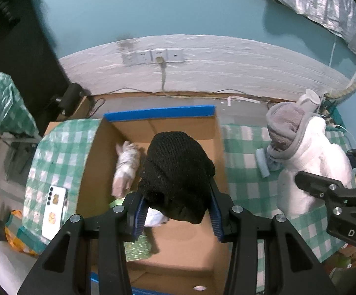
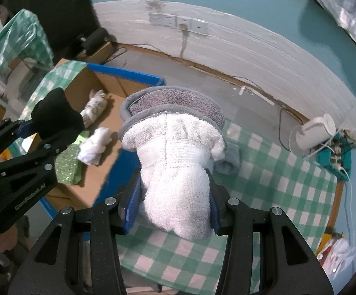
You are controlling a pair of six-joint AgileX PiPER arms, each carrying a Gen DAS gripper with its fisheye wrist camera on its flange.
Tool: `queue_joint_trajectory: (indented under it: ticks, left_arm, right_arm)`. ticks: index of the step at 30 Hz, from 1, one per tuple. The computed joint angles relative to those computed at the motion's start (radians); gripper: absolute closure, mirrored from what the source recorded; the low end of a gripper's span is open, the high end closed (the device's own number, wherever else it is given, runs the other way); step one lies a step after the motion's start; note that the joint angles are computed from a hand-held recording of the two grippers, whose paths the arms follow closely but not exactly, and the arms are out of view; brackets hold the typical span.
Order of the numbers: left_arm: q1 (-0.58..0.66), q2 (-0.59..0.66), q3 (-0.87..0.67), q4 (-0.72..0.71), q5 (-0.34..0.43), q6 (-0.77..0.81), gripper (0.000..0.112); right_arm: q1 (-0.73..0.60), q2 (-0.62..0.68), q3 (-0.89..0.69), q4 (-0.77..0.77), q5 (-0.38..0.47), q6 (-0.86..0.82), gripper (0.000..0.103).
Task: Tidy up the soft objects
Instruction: 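Carry the black hat and white mitten with both grippers toward the box, then lower the hat and mitten into the box and open both grippers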
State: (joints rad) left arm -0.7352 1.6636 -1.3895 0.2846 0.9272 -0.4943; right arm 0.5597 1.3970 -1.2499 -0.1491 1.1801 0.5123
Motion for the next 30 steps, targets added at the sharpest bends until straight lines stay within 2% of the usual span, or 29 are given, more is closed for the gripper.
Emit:
queue_joint_trajectory:
  ticks: [9,20,24,30]
  left_arm:
    - [0.107,-0.041,0.079,-0.013,-0.028,0.038,0.068]
    - [0.237,-0.049,0.176,-0.069,-0.081,0.122,0.068]
    - [0.263,-0.049,0.195,-0.075,-0.091,0.14,0.067]
    - [0.292,-0.051,0.213,-0.054,-0.099,0.133,0.062]
  right_arm:
    - [0.094,0.147,-0.161,-0.013,0.019,0.022,0.057]
    - [0.135,0.299,-0.284,0.024,0.01,-0.005,0.056]
    - [0.149,0.346,-0.339,0.03,0.017,-0.013,0.054]
    - [0.164,0.396,-0.398,0.017,0.02,-0.014,0.045]
